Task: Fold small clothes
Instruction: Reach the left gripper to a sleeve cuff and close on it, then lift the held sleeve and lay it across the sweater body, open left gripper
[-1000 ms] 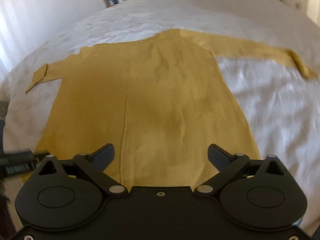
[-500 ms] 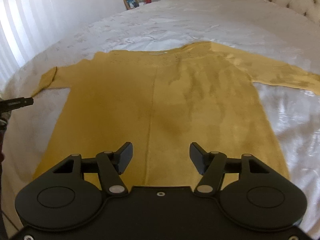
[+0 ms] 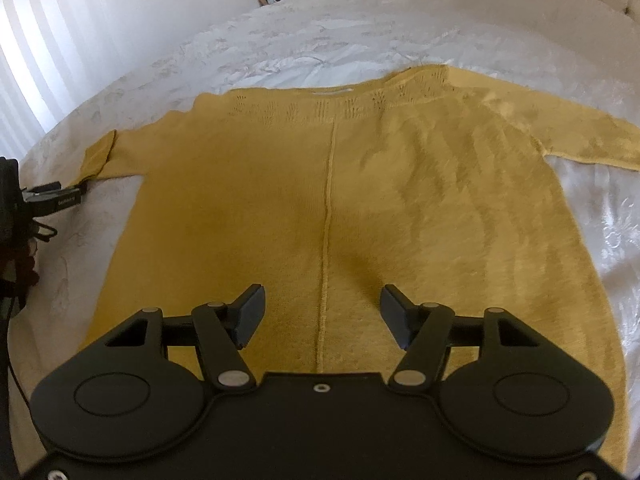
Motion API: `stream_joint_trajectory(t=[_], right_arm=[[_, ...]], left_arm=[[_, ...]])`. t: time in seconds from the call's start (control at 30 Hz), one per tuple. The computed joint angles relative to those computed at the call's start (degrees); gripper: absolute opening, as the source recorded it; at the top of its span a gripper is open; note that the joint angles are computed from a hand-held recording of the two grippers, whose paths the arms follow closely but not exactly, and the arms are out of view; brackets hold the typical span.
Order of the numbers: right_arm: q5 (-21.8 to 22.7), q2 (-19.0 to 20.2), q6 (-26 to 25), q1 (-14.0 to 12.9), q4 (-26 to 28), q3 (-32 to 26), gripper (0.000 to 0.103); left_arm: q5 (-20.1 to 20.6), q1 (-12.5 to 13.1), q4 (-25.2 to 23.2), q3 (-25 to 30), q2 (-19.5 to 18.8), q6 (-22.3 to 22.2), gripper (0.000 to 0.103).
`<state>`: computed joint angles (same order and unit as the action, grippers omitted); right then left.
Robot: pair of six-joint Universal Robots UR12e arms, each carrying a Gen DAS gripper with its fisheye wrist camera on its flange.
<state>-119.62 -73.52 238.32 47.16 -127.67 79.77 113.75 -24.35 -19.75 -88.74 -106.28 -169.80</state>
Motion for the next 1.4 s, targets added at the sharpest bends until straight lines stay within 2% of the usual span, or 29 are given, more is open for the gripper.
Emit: stream_joint_trajectory(t=[0.07, 0.17, 0.33, 0.67, 0.77, 1.0, 1.2, 1.4], right_arm=[[0.4, 0.1, 0.4, -0.1, -0.2, 0.0, 0.067], [0.6, 0.4, 0.6, -0.2, -0.5, -0.3, 0.067], [0.7, 0.8, 0.1, -0.2, -0.6, -0.9, 0.067], [1.3, 1.0, 0.8, -0.5, -1.7, -0.8, 0.067], [1.5, 0.8, 1.2, -0.6, -2.4, -0.4, 0.067], [2.0, -0.1, 2.8, -0.8, -5.4, 1.4, 0.067], [1.3, -1.1, 3.4, -0.4, -7.1, 2.9, 0.067], [-0.7, -3.3, 6.3, 0.0, -7.9, 5.7, 0.068]], left_arm=[[-3.7, 1.0, -0.2, 0.2, 0.2, 0.1, 0.026], [-8.9, 2.5, -1.8, 1.0, 0.4, -1.1, 0.006], [-13.3, 4.7, -2.6, 3.6, 0.3, -7.5, 0.004], [-16.1, 8.1, -9.1, 13.4, -2.3, -18.7, 0.004], [-15.0, 8.1, -7.4, 15.1, -2.5, -16.7, 0.004], [-16.3, 7.1, -4.5, 17.5, -1.9, -4.4, 0.004], [-20.7, 4.3, -3.7, 21.3, -3.0, 2.5, 0.004], [-28.0, 0.3, -4.7, 26.5, -6.4, 3.6, 0.004]])
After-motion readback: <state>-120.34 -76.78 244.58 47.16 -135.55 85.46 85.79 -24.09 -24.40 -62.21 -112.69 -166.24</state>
